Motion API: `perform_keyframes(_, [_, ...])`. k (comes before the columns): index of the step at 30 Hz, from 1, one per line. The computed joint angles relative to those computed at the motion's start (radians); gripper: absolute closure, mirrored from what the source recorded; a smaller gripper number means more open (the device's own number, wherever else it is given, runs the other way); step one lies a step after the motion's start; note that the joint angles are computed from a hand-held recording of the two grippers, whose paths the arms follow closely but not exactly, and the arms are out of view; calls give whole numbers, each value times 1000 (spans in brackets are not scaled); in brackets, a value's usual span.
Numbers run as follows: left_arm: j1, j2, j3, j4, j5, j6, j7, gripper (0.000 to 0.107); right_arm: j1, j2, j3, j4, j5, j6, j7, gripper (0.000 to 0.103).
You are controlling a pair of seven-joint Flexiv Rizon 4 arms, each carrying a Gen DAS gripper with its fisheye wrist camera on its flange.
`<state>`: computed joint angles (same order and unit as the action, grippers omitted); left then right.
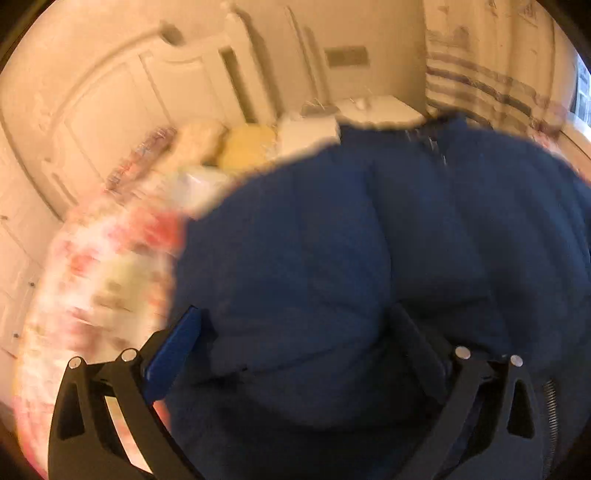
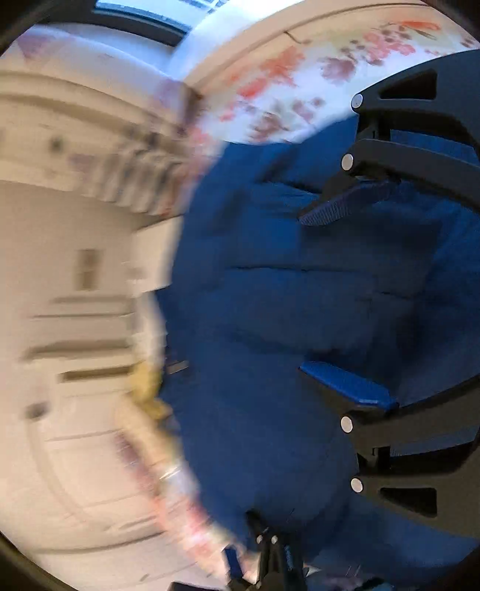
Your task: Fold large clothes
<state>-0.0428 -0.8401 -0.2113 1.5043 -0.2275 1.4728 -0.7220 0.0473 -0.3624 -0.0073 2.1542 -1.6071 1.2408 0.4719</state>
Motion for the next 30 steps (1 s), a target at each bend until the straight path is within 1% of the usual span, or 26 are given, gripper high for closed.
perform_keyframes(1, [29,-8,-42,17,-12,30,25,6,-6,-6,-4,-3,-19,12,14,27])
perform_keyframes(2, [40,-6,-52,18,-9,20,19,6,-8,-5,1,-1,11,18,-17,27])
perform_keyframes(3, [36,-5,-47,18,-11,16,19,6,-8,0,5,4,56,23,-62,27])
perform_keyframes(4, [35,-9,-45,15,-10,18,21,6,-8,9,4,7,75,31,-78,27])
perform_keyframes(5, [26,-9,-36,11,-10,14,15,6,-12,29,-7,11,43,40,-46,27])
perform_keyframes(7, [22,-11,-29,4,-9,14,14,6,-27,74,-17,15,-66,4,74,27])
perform_keyframes(9, [12,-18,-18,-9,-7,11,11,6,-41,78,-7,8,-56,-19,81,27])
perform_keyframes(10, [16,-12,-20,2,-6,17,11,6,-44,57,-6,-5,-3,-15,25,27])
perform_keyframes(12, [18,-10,-23,3,-5,16,12,6,-37,-18,5,-37,208,-9,-195,27])
perform_keyframes(13, [23,-10,-27,5,-6,16,14,6,-30,-40,-1,-45,269,8,-249,21])
perform_keyframes(14, [24,-10,-29,5,-7,13,14,6,-39,-59,2,-49,338,46,-291,16])
perform_keyframes(15, [24,-11,-29,3,-8,11,14,6,-58,-65,11,-45,410,96,-322,16])
perform_keyframes(16, [24,-12,-29,2,-8,11,15,6,-64,-62,21,-41,470,111,-355,16])
perform_keyframes(17, [23,-12,-27,2,-8,12,15,6,-52,-46,6,-31,481,112,-342,18])
perform_keyframes(18, [23,-12,-27,1,-8,12,16,6,-12,-8,-33,-13,427,73,-265,18])
perform_keyframes(19, [23,-13,-25,2,-7,14,16,6,30,26,-83,3,333,45,-168,18])
perform_keyframes(20, [23,-13,-26,2,-7,15,16,6,53,64,-117,18,181,22,-30,18])
perform_keyframes(21, [23,-13,-26,2,-7,15,16,6,48,87,-123,20,38,29,82,18])
perform_keyframes(22, [23,-13,-26,2,-7,16,16,6,35,91,-110,13,-40,34,131,18])
perform_keyframes(23, [23,-13,-26,2,-6,15,16,6,24,85,-81,4,-74,29,122,18])
perform_keyframes(24, [23,-13,-25,2,-6,17,16,6,41,67,-73,-3,-43,28,48,18])
perform_keyframes(26, [23,-13,-25,2,-5,18,16,6,46,7,-34,-22,84,25,-122,18])
perform_keyframes(27, [25,-14,-27,3,-6,19,17,6,47,-21,-22,-29,110,7,-148,17])
perform_keyframes(28, [25,-13,-28,3,-6,17,17,6,55,-25,-37,-29,71,3,-108,15])
perform_keyframes(29, [26,-13,-29,2,-7,15,17,6,45,-29,-36,-30,58,17,-91,15])
perform_keyframes(30, [25,-13,-28,1,-8,13,16,6,38,-24,-25,-25,99,22,-114,15])
